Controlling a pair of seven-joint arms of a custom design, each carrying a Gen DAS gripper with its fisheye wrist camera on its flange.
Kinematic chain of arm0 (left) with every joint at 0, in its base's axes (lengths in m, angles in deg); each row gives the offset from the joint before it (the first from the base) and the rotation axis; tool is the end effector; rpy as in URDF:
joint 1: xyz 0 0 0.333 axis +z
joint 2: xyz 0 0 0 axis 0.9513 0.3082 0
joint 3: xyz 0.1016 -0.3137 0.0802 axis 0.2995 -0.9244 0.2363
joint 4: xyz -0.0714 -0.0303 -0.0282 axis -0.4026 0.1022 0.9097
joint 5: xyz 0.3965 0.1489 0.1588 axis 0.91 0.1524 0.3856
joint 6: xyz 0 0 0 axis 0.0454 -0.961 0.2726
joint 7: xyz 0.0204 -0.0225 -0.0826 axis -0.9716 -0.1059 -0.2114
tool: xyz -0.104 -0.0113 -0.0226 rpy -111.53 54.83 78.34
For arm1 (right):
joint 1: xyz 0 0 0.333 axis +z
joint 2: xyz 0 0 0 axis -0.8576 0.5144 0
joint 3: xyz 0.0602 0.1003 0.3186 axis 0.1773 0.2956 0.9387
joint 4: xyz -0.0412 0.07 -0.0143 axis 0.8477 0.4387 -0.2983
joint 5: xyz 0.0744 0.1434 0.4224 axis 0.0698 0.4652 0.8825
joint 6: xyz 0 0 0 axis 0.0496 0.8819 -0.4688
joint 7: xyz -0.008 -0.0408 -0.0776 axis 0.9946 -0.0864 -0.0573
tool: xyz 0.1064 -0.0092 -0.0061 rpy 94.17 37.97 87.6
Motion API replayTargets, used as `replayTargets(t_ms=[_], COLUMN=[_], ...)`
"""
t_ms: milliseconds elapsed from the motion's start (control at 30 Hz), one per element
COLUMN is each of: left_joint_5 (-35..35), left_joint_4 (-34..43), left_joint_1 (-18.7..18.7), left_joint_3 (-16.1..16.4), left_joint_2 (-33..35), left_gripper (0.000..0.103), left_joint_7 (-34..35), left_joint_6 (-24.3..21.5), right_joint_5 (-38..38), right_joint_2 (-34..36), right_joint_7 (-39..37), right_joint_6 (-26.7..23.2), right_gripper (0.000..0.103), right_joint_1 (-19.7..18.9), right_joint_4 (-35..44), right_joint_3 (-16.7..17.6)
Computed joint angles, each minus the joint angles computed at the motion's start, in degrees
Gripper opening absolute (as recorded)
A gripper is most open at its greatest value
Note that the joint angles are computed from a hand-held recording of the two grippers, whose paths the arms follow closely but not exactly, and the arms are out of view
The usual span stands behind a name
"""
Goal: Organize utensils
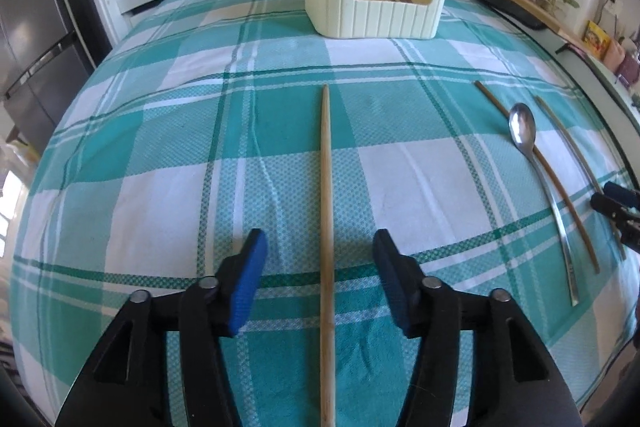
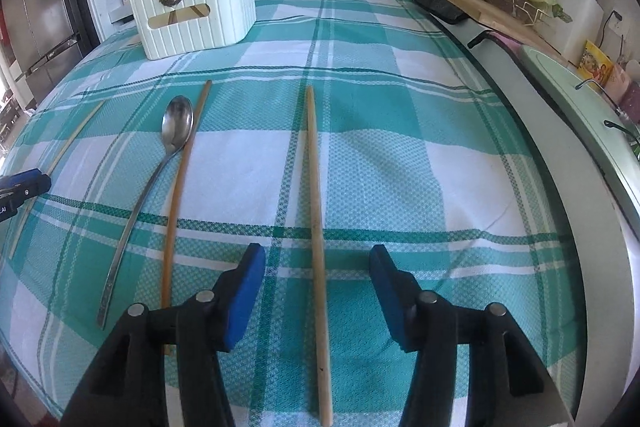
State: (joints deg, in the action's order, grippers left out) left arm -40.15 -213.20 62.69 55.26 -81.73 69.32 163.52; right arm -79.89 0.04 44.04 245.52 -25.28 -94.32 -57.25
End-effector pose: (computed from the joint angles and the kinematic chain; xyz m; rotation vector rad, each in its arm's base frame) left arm 0.5039 -0.2410 0.3771 -2.0467 1.6582 -0.4954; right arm 0.5787 0.4435 0.3745 -2.1851 1.4728 -0.4579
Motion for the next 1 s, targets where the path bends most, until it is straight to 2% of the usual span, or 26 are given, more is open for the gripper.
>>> replayTargets(t_ms=[200,267,367,633,767,900,1000], left_joint_5=[6.5,7.5,8.0,8.0,6.4,5.8,3.4], left_joint_4=[-0.8,-0.7,-0.7,-0.7,-0.9,-1.4,-1.8], left_joint_1=[0.8,0.8,0.6,0.4,0.3,0.4,0.2], left_joint_3=[-0.2,-0.2,-0.1,0.1,0.2,0.3,0.4], left_joint_2=[0.0,0.2,0.3,0.3,0.3,-0.1,-0.5], left_gripper=[0.076,0.079,0.080,0.083,0.092,0.093,0.093], left_joint_7=[-6.7,-7.3,-7.6,-7.7,-7.1,-6.4,-3.0], left_joint_6=[1.5,1.9,2.0,1.5,1.1,1.8,2.2], right_joint_5=[-3.8,-6.3,-7.2,-7.8,-7.4,-7.0,-6.7], right_joint_2=[0.4,0.4,0.3,0.3,0.2,0.2,0.2], right_joint_7=[4.9,7.8,8.7,9.4,9.1,8.9,8.6], right_joint_6=[3.3,4.7,5.5,6.1,6.3,6.6,6.7], right_gripper=[0.059,0.059,0.060,0.060,0.061,0.061,0.061], right_joint_1=[1.7,2.7,2.4,1.9,1.7,1.7,1.6], right_joint_4=[-0.7,-1.2,-1.5,-1.8,-1.8,-2.0,-2.0], right_joint_3=[-2.5,-3.8,-3.6,-3.3,-3.1,-3.2,-3.1])
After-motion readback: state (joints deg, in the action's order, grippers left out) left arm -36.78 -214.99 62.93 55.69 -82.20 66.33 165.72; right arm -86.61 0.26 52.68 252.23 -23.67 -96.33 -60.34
